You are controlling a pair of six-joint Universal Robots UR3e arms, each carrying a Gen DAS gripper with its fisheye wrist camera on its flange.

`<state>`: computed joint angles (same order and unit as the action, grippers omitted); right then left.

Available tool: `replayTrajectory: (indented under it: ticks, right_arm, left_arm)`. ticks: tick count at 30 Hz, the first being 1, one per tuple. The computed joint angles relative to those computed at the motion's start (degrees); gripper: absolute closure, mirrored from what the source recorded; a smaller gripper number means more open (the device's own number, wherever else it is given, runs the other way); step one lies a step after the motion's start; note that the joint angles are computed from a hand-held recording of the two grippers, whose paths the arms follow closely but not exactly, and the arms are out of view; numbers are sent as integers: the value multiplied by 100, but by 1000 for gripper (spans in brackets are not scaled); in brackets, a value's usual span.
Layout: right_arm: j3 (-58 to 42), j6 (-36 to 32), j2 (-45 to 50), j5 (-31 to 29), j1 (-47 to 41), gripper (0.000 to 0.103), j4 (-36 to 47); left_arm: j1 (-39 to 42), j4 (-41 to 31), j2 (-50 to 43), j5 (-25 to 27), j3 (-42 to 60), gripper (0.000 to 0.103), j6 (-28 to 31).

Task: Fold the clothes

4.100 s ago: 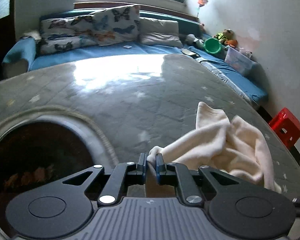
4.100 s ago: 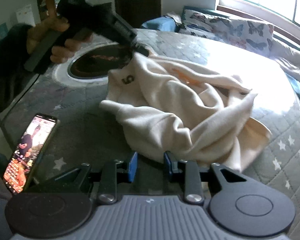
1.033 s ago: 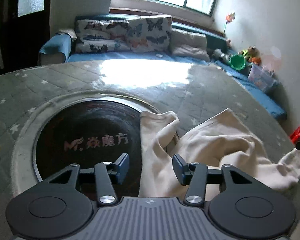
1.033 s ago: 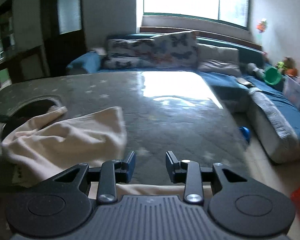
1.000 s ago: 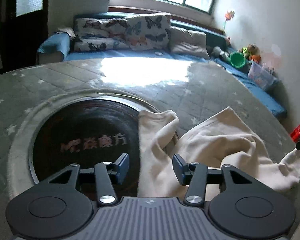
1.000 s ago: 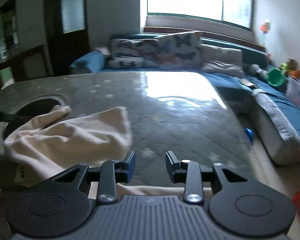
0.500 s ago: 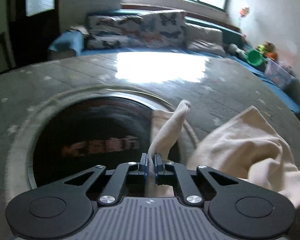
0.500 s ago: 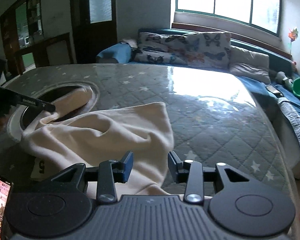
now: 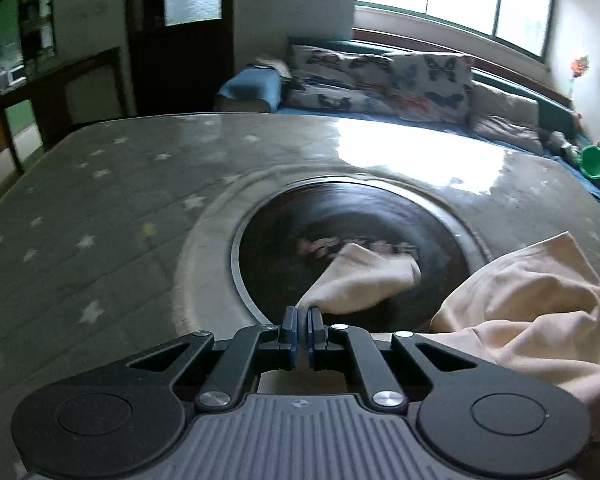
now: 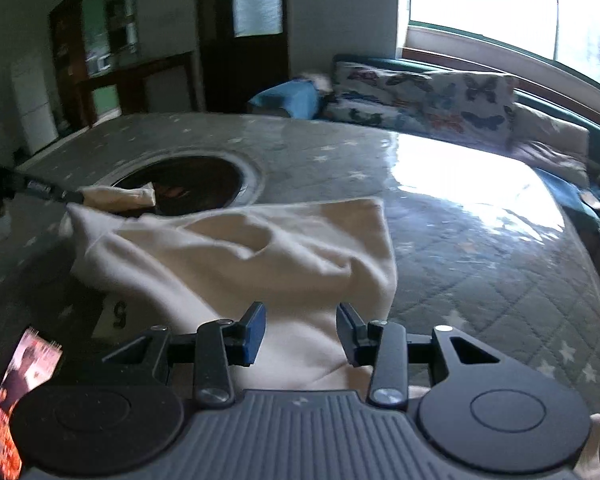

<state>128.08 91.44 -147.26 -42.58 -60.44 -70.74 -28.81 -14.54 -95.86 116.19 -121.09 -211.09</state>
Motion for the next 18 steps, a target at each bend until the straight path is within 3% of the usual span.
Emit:
replayTrajectory:
  ticks: [3, 5, 8, 10, 13, 18]
  right_arm:
    - [-55, -226, 37, -246, 130, 64, 206]
    - [-189, -447, 165, -418, 188, 64, 452]
    - [-428, -603, 405, -399, 195, 64, 624]
    - [-610, -486, 681, -256, 265, 64, 524]
    - [-519, 418, 1118, -21, 775, 64, -788]
    - [-221, 2448, 2421, -125, 1895, 64, -4046]
  left_arm:
    - [97, -246, 290, -108, -175, 97, 45]
    - [201, -421, 469, -248, -239, 92, 115]
    - [304, -587, 685, -388, -218, 77, 274]
    - [259, -642, 732, -302, -71, 76, 400]
    - [162, -563, 683, -397, 200, 75, 574]
    - [118, -387, 404, -981, 686, 75, 921]
